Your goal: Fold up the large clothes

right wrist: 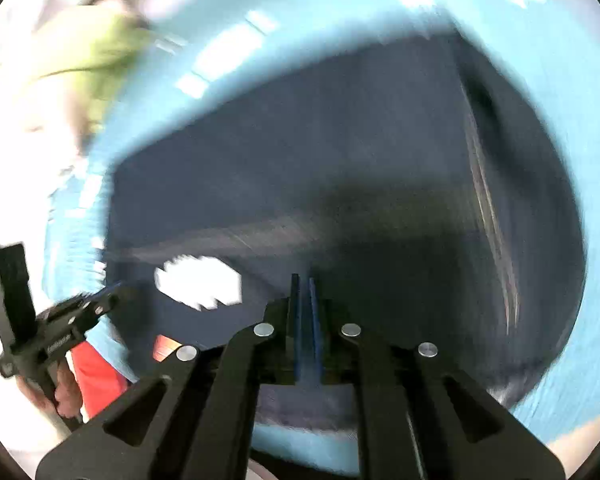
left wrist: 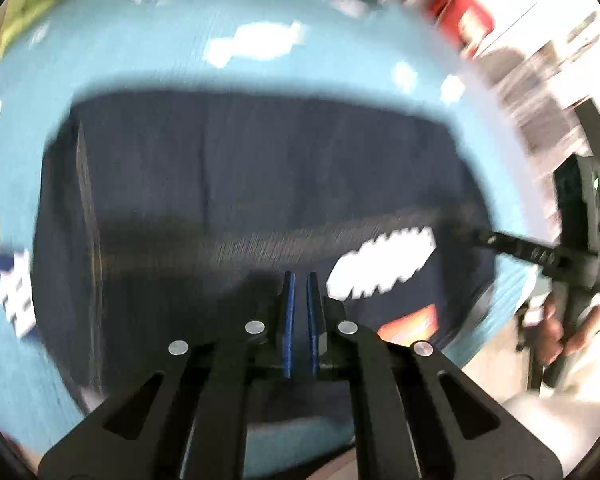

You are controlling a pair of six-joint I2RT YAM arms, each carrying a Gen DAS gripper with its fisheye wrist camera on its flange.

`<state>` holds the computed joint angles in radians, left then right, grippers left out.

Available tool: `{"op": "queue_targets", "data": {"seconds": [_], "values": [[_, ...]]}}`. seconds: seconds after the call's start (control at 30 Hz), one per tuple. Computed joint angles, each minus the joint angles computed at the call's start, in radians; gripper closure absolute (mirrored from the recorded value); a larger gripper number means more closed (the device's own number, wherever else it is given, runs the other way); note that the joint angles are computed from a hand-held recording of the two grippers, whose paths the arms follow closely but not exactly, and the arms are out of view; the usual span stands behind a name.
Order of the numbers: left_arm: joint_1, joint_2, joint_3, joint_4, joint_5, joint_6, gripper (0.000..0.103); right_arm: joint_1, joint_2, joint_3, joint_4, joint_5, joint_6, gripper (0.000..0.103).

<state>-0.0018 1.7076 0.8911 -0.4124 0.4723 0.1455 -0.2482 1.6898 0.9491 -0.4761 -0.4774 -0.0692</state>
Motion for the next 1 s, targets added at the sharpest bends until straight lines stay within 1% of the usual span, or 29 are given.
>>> {"op": "queue_targets", "data": {"seconds": [0.03, 0.1, 0.13, 0.2, 0.23, 0.27, 0.3, 0.33, 0.37, 0.4, 0.43, 0.5, 0.53, 0.6, 0.67, 0.77, 0.8, 0.9, 0.97, 1.0], "values": [[-0.007, 0.006, 0.023, 0.044, 0.004, -0.033, 0.096, 0.031, -0.017, 0.011, 0.060, 0.003, 0.028, 0.097], [-0.042, 0.056, 0.074, 0.131, -0.025, -0.091, 0.096, 0.099, 0.027, 0.054, 0.150, 0.043, 0.095, 0.097], [-0.065, 0.108, 0.114, 0.176, -0.041, -0.129, 0.096, 0.128, 0.060, 0.075, 0.190, 0.068, 0.124, 0.099], [-0.086, 0.208, 0.190, 0.224, -0.046, -0.172, 0.096, 0.169, 0.147, 0.142, 0.245, 0.101, 0.158, 0.099], [-0.100, 0.254, 0.215, 0.254, -0.057, -0.195, 0.096, 0.179, 0.183, 0.165, 0.262, 0.098, 0.170, 0.100], [-0.097, 0.289, 0.241, 0.256, -0.071, -0.192, 0.096, 0.191, 0.230, 0.199, 0.282, 0.092, 0.189, 0.100], [-0.092, 0.329, 0.277, 0.237, -0.093, -0.181, 0.096, 0.168, 0.249, 0.210, 0.276, 0.073, 0.167, 0.100], [-0.095, 0.389, 0.331, 0.210, -0.118, -0.176, 0.096, 0.180, 0.296, 0.249, 0.280, 0.071, 0.177, 0.100], [-0.106, 0.427, 0.350, 0.221, -0.130, -0.187, 0.096, 0.184, 0.341, 0.277, 0.284, 0.063, 0.182, 0.100], [-0.123, 0.445, 0.341, 0.264, -0.142, -0.207, 0.097, 0.174, 0.387, 0.318, 0.257, 0.055, 0.165, 0.100], [-0.135, 0.460, 0.346, 0.286, -0.160, -0.217, 0.097, 0.176, 0.422, 0.346, 0.236, 0.062, 0.157, 0.100], [-0.131, 0.478, 0.360, 0.287, -0.178, -0.209, 0.099, 0.176, 0.484, 0.369, 0.235, 0.079, 0.130, 0.103], [-0.127, 0.488, 0.370, 0.283, -0.184, -0.213, 0.101, 0.160, 0.497, 0.360, 0.254, 0.041, 0.126, 0.103], [-0.119, 0.477, 0.349, 0.290, -0.180, -0.210, 0.101, 0.140, 0.506, 0.369, 0.245, -0.008, 0.122, 0.103], [-0.116, 0.464, 0.339, 0.290, -0.207, -0.196, 0.101, 0.131, 0.502, 0.380, 0.218, -0.014, 0.108, 0.103], [-0.114, 0.454, 0.333, 0.285, -0.228, -0.172, 0.101, 0.117, 0.478, 0.364, 0.207, 0.007, 0.081, 0.103], [-0.109, 0.452, 0.331, 0.284, -0.223, -0.172, 0.101, 0.106, 0.469, 0.360, 0.197, 0.001, 0.067, 0.103], [-0.086, 0.452, 0.333, 0.276, -0.187, -0.177, 0.101, 0.080, 0.445, 0.340, 0.199, 0.037, 0.045, 0.103], [-0.076, 0.449, 0.333, 0.269, -0.177, -0.171, 0.101, 0.048, 0.457, 0.352, 0.178, 0.000, 0.038, 0.103], [-0.077, 0.443, 0.327, 0.271, -0.190, -0.168, 0.101, 0.044, 0.446, 0.342, 0.189, 0.061, 0.046, 0.103]]}}
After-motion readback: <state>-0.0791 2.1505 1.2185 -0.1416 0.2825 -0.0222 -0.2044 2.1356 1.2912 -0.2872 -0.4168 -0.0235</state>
